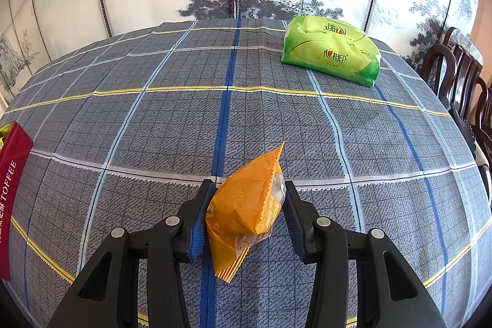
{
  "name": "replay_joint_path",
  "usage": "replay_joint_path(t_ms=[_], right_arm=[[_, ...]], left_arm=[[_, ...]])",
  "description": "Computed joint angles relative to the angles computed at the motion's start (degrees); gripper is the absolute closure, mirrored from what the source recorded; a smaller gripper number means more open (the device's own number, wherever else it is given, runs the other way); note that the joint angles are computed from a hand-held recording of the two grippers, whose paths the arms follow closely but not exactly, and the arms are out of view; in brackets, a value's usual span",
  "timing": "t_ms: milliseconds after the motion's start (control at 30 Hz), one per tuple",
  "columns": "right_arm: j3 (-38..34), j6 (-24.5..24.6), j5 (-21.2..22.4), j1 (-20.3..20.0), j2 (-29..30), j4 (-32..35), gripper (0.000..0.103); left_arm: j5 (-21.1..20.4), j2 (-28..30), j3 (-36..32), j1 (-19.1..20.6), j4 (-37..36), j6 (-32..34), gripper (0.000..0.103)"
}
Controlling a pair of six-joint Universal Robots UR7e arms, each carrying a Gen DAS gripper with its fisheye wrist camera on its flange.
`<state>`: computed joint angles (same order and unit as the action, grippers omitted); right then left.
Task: Organize snacks
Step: 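Withdraw the open left tool from the tin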
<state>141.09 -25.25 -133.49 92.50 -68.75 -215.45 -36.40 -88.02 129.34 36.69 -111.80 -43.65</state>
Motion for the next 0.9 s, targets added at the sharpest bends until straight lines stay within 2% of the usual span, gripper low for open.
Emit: replay_joint_path(t_ms=[200, 433, 667, 900], right_arm=[[0.0, 0.1, -0.1, 0.0, 0.0, 0.1, 0.057], [0.0, 0.3, 0.0, -0.1, -0.1, 0.0, 0.058], [0.1, 0.3, -0.1, -0.2, -0.2, -0.1, 0.06], [0.5, 3.0, -2.1, 2.0, 0.0, 2.2, 0.061]], left_arm=[[0.1, -1.2, 0.8, -1.7, 2.8, -2.4, 0.036], [-1.6, -2.3, 1.3, -2.2, 4.6, -4.3, 0.034], [-1.6, -3.2, 1.8, -2.8, 6.4, -6.2, 0.033], [-1.9, -3.6, 2.1, -2.6, 6.8, -7.7, 0.033]])
